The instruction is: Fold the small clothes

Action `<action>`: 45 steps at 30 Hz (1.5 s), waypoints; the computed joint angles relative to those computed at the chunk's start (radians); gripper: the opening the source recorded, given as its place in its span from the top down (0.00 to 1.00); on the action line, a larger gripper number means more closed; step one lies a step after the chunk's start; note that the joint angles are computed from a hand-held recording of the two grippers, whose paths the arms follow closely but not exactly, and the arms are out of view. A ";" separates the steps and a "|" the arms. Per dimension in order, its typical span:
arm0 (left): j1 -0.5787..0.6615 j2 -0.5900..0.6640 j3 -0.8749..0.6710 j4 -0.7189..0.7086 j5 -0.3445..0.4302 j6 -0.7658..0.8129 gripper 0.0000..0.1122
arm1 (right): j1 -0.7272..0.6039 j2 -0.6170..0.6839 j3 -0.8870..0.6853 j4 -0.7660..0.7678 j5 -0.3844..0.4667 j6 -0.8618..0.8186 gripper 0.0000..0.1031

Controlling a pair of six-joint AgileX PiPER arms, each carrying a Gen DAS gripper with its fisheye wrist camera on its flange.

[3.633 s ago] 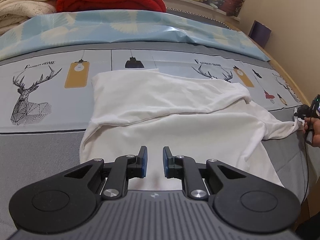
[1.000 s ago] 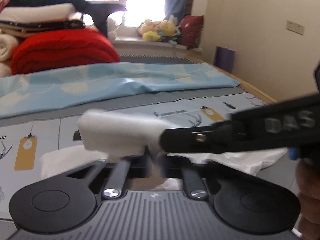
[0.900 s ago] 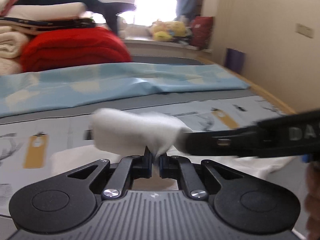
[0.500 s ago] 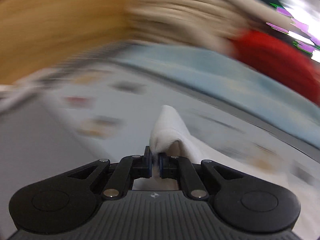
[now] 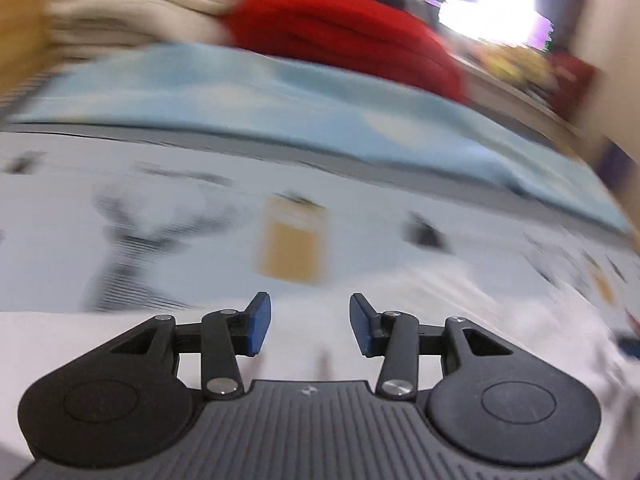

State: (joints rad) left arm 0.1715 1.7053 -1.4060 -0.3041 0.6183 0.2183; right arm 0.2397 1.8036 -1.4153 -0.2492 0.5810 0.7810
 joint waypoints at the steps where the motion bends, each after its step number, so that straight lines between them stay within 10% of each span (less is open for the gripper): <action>1: -0.035 0.009 0.004 -0.013 0.002 0.008 0.57 | -0.003 0.009 -0.004 -0.002 -0.003 -0.003 0.57; 11: -0.142 0.170 -0.064 0.087 -0.044 -0.141 0.59 | -0.024 0.172 -0.124 -0.035 -0.025 -0.120 0.62; 14: -0.133 0.248 -0.159 0.154 0.007 -0.139 0.97 | -0.006 0.203 -0.138 -0.099 -0.074 -0.153 0.90; 18: -0.138 0.290 -0.217 0.291 -0.063 -0.252 0.99 | 0.013 0.230 -0.177 -0.166 -0.082 -0.139 0.96; 21: -0.145 0.240 -0.174 0.426 -0.184 -0.397 0.98 | 0.004 0.170 -0.091 -0.316 -0.273 0.063 0.96; 25: -0.128 0.257 -0.264 0.395 -0.013 -0.359 0.78 | 0.041 0.157 -0.145 -0.590 -0.187 0.330 0.91; 32: -0.050 0.201 -0.234 -0.031 0.107 0.042 0.78 | -0.005 0.092 -0.079 -0.167 -0.201 -0.054 0.83; 36: -0.089 0.270 -0.263 0.209 0.245 -0.132 0.78 | -0.045 0.105 -0.072 0.199 -0.065 -0.406 0.80; 38: -0.111 0.245 -0.278 0.270 0.277 -0.203 0.79 | -0.073 0.094 -0.031 0.213 -0.031 -0.445 0.90; 42: -0.144 0.143 -0.186 0.161 0.243 -0.119 0.74 | -0.141 -0.021 0.078 0.302 -0.104 -0.525 0.76; 45: -0.211 0.150 -0.153 0.278 0.343 -0.170 0.67 | -0.203 -0.016 0.081 0.344 0.006 -0.588 0.73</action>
State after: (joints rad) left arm -0.0398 1.8552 -1.5591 -0.0263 0.9615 0.0485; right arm 0.0369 1.7880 -1.3340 0.0951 0.5871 0.1929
